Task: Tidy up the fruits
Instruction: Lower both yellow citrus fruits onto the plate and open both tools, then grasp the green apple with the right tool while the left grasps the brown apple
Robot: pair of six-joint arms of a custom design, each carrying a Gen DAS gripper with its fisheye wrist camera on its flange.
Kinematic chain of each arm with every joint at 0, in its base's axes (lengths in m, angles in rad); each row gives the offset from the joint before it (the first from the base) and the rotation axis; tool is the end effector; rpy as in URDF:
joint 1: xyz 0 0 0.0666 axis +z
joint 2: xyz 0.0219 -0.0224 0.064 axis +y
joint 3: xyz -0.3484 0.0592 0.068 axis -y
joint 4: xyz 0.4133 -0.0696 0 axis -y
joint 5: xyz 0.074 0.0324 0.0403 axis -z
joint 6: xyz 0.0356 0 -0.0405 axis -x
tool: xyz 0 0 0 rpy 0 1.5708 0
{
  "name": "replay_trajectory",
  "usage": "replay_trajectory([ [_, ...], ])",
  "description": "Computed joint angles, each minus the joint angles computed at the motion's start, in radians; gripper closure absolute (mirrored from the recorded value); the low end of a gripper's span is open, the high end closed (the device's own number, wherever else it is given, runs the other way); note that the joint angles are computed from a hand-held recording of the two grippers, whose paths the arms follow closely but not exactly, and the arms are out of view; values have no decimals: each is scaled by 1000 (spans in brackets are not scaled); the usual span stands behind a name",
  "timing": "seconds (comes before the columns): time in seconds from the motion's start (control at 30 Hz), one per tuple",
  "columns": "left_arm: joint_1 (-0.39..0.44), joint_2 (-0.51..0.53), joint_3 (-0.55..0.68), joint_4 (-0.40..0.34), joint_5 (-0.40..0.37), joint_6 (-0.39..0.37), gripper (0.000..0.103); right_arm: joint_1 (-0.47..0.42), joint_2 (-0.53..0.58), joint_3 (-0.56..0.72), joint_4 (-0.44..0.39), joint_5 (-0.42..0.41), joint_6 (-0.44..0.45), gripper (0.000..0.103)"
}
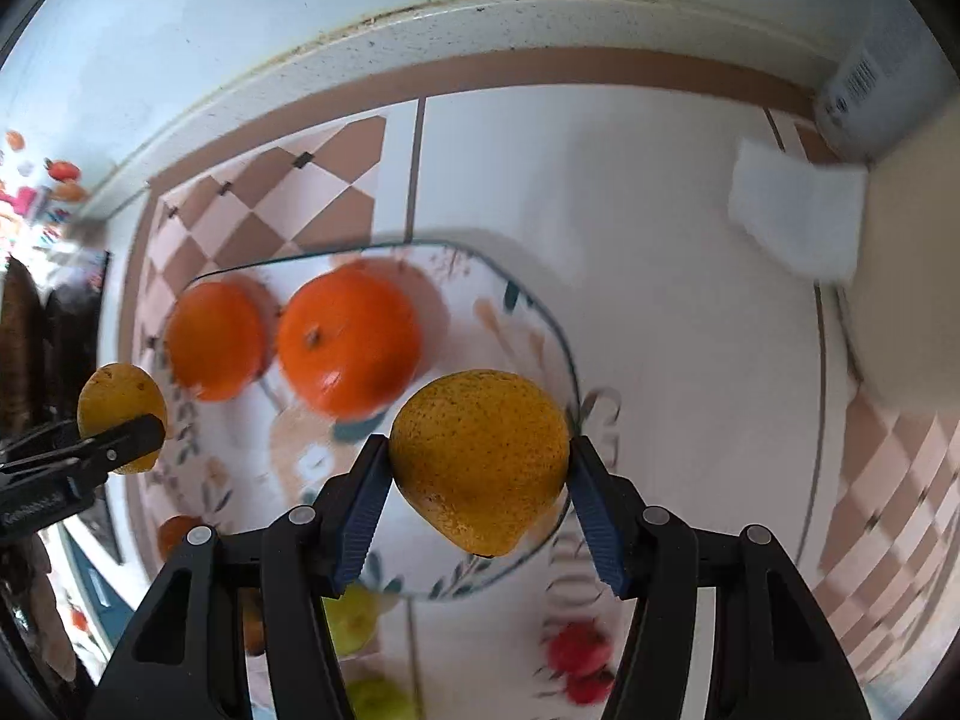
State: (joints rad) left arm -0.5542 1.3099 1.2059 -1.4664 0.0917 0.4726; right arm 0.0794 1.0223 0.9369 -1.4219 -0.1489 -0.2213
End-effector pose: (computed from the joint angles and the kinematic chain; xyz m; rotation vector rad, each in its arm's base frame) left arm 0.3455 -0.2182 0.3324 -0.1262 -3.0918 0.1240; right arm 0.3154 0.0300 0.3191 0.2119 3.0845 0.2427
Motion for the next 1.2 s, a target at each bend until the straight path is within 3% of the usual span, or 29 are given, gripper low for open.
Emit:
replay_trajectory([
  [0.3,-12,55,-2,-7,-11,2,43,22,94,58,5,26,50,40],
  [0.37,-9,58,-6,-1,3,7,43,18,98,62,4,12,46,27],
  [0.43,-8,56,-4,5,3,15,32,21,88,55,9,12,36,24],
  [0.47,-8,52,-1,9,2,18,19,20,85,55,9,13,33,24],
  [0.5,-9,51,3,7,-2,18,12,18,82,57,5,13,29,23],
  [0.8,-20,12,50,-36,-41,46,11,26,-27,42,-32,40,-17,15],
  [0.9,-31,-47,30,-37,-72,74,11,65,-89,28,-46,88,-46,15],
  [1.0,-55,-110,9,-52,-112,109,11,100,-125,32,-101,87,-99,7],
  [1.2,-123,-211,-13,-94,-188,164,11,205,-205,42,-146,158,-188,7],
])
